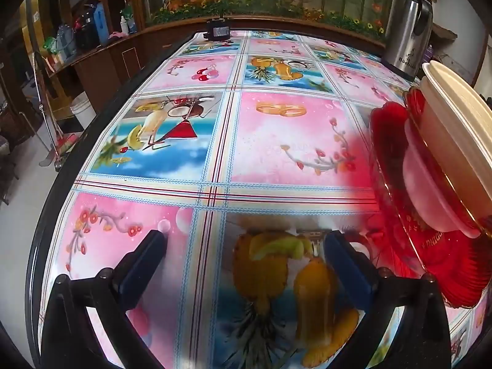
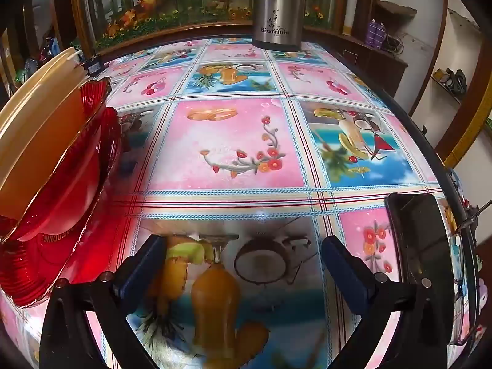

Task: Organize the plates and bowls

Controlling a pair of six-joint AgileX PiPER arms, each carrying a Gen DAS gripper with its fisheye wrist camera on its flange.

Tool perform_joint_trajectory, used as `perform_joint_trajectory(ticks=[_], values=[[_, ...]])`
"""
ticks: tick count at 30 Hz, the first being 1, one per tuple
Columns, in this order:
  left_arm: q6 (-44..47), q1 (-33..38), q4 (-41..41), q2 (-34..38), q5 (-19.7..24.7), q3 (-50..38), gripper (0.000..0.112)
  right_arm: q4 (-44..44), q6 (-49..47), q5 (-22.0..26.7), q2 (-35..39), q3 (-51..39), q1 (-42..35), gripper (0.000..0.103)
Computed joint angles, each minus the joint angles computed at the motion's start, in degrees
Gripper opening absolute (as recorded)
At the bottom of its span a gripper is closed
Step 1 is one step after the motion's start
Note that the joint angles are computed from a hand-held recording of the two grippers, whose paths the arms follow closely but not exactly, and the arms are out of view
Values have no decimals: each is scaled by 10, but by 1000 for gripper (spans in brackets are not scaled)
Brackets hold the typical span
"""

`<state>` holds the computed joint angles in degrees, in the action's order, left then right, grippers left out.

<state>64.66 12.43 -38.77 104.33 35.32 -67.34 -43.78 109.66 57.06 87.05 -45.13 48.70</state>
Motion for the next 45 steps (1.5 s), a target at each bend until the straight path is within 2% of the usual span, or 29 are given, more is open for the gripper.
perform_joint_trajectory(ticks=[3, 4, 38, 45], values=[[0, 6, 4, 0, 9, -6, 103, 1, -1, -1, -2, 1, 0, 102], [-2, -5, 2, 1, -7, 3, 103, 1, -1, -1, -2, 1, 0, 102], [-15, -8, 4, 3, -16, 1, 103, 0, -1, -4, -3, 3, -3, 102], [-92, 0, 40, 7, -42, -7, 103, -1, 0, -6, -2, 4, -4, 102]])
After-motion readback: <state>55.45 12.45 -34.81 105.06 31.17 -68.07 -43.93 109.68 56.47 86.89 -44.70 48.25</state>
